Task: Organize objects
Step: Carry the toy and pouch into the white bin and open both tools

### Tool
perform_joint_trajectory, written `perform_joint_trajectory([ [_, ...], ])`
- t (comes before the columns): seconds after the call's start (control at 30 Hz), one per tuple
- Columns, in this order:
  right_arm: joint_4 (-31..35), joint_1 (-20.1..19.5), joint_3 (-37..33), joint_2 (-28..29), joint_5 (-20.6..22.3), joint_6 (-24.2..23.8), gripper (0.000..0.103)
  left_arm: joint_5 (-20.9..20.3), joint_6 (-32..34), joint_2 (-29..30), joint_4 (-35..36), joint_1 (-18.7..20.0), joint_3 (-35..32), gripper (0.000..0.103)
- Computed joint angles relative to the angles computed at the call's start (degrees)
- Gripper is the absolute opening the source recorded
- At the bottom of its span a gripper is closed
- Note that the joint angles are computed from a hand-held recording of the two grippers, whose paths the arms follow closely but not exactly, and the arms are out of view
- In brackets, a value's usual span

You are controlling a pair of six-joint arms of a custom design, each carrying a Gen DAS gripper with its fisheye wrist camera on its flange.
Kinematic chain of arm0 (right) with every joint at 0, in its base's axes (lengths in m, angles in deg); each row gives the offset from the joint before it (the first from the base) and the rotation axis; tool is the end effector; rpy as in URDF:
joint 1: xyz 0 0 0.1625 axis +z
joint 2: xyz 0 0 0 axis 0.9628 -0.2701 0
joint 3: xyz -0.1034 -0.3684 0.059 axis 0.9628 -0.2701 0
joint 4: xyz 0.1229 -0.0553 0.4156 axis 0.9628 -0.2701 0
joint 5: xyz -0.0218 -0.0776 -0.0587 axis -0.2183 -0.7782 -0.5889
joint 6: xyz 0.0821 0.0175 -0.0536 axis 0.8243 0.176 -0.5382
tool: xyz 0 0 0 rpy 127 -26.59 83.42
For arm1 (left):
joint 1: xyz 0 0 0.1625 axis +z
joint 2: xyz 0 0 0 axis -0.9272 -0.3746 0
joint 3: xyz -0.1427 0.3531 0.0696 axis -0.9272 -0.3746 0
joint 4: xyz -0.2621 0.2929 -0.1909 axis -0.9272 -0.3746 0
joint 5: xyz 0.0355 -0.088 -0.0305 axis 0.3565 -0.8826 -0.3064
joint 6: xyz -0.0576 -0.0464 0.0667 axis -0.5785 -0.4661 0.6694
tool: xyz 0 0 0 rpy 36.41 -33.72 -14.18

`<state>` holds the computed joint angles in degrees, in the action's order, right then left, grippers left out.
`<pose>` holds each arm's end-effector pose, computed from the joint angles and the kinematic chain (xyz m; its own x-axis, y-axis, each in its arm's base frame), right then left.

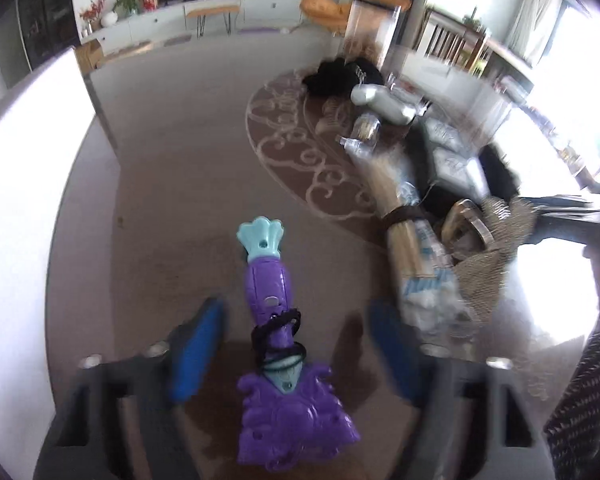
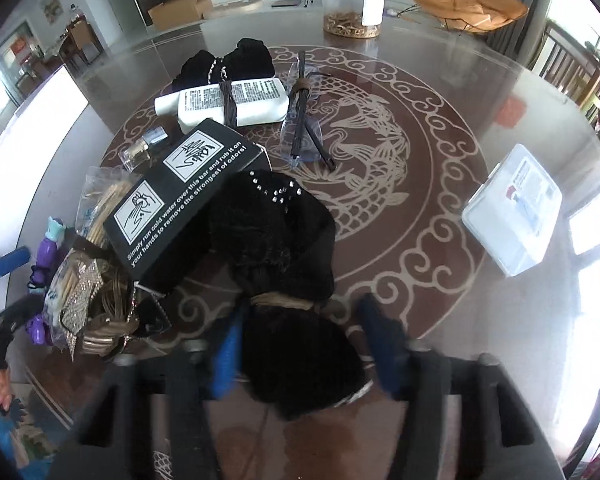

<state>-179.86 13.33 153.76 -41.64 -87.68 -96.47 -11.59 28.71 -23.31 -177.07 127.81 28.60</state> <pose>0.0393 -0.7517 0.2727 -0.7292 0.0725 0.6805 -0.2104 0.9225 -0.3237 -0.2316 -0.7733 0.0879 -0.6523 0.5000 -0.5697 0.6375 0.7685 -0.0555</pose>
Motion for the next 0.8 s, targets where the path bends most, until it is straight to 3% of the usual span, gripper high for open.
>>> perform_joint_trajectory([
  [0.07,-1.2,0.1,2.7,-1.9,-0.2,0.0,0.033,2.6,2.8,0.0,-2.8,-0.6,1.3,0.021],
  [0.17,-4.1,-0.1,8.5,-6.5,1.3,-0.5,0.032,-0.6,0.2,-3.1,-6.7,0.2,5.3,0.021],
  [0.27,-8.4,0.0,15.4,-11.7,3.8,-0.9,0.031,-4.7,-0.5,-9.1,-16.1,0.4,14.2,0.021],
  [0.4,-12.4,1.1,22.1,-15.6,4.3,-3.0,0.031,-8.8,1.6,-18.2,-27.8,-0.8,26.4,0.021],
  [0.5,-13.8,2.6,24.2,-16.1,6.3,-3.9,0.031,-10.8,2.2,-23.7,-33.2,-1.9,31.7,0.021],
  [0.63,-15.9,6.6,23.8,-14.1,9.1,-5.6,0.031,-11.6,2.0,-28.5,-38.5,-2.9,33.7,0.021],
  [0.8,-14.6,13.0,18.3,-8.8,15.2,-6.0,0.031,-8.5,2.3,-34.8,-42.8,-3.1,34.0,0.021],
])
